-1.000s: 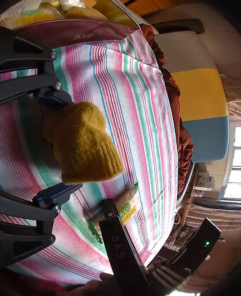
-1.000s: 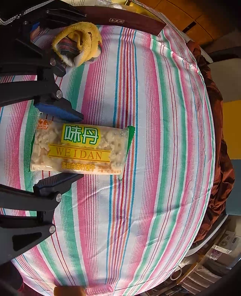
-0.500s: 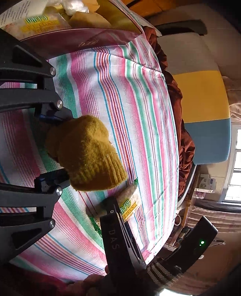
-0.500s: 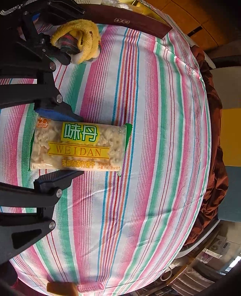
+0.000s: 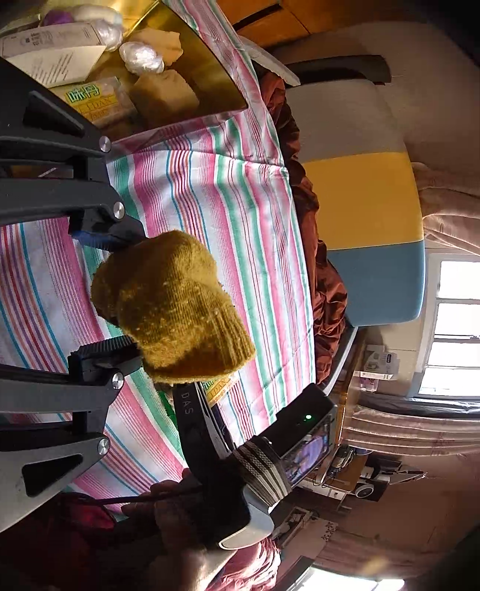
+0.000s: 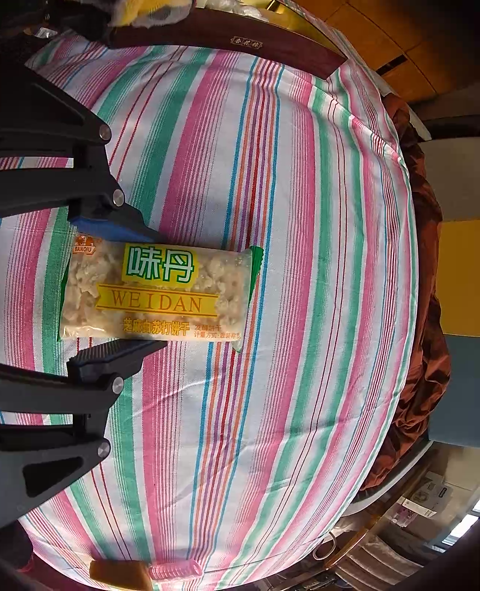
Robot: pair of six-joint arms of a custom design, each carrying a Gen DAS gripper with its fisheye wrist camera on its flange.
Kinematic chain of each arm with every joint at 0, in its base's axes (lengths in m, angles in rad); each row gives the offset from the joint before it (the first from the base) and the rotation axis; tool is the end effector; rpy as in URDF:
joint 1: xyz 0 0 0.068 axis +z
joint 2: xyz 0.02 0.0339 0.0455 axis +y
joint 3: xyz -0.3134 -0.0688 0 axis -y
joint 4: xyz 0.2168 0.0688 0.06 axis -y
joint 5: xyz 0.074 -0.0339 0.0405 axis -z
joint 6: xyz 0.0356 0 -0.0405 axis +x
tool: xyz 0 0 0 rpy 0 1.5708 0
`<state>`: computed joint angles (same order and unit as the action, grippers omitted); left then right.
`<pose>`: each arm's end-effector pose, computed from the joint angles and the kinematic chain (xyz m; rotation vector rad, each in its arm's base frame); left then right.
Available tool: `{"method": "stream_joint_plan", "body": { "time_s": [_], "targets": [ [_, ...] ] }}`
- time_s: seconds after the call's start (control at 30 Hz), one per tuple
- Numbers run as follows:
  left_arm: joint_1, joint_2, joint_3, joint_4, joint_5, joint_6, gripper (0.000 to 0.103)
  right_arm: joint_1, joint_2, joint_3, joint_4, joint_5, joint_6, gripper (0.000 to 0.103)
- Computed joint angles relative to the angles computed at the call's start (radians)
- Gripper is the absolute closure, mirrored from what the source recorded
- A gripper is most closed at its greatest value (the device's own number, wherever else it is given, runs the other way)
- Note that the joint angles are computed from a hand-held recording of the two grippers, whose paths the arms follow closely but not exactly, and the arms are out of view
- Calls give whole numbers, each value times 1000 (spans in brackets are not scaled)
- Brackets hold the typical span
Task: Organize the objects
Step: 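Lift the WEIDAN packet with right while left carries the glove toward the tray, then lower the glove into the gold tray and open the left tool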
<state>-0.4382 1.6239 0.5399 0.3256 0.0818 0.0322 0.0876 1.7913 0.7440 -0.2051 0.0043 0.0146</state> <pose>0.2438 -0.1174 0.1876 0.5866 2.2706 -0.2973 0.2821 0.0246 0.1574 -0.1021 2.8215 0.0171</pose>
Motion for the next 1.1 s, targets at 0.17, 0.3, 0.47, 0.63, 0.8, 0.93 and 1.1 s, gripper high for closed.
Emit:
{"method": "stream_joint_plan", "body": {
  "time_s": [0.17, 0.3, 0.47, 0.63, 0.8, 0.93, 1.1],
  "targets": [
    [62, -99, -15, -49, 26, 15, 62, 8, -4, 5, -5, 3, -1, 56],
    [140, -157, -25, -80, 67, 31, 62, 16, -8, 1, -2, 9, 1, 56],
    [263, -204, -28, -116, 136, 56, 62, 15, -11, 0, 1, 10, -4, 56],
    [439, -224, -3, -169, 244, 85, 62, 59, -34, -33, 16, 16, 17, 57],
    [708, -181, 77, -247, 392, 102, 62, 150, -67, -32, 3, -17, 78, 57],
    [900, -105, 139, -286, 457, 129, 61, 219, -92, -3, 14, -56, 130, 57],
    [1075, -28, 167, -304, 508, 182, 61, 321, -82, 47, 24, -57, 179, 57]
  ]
}}
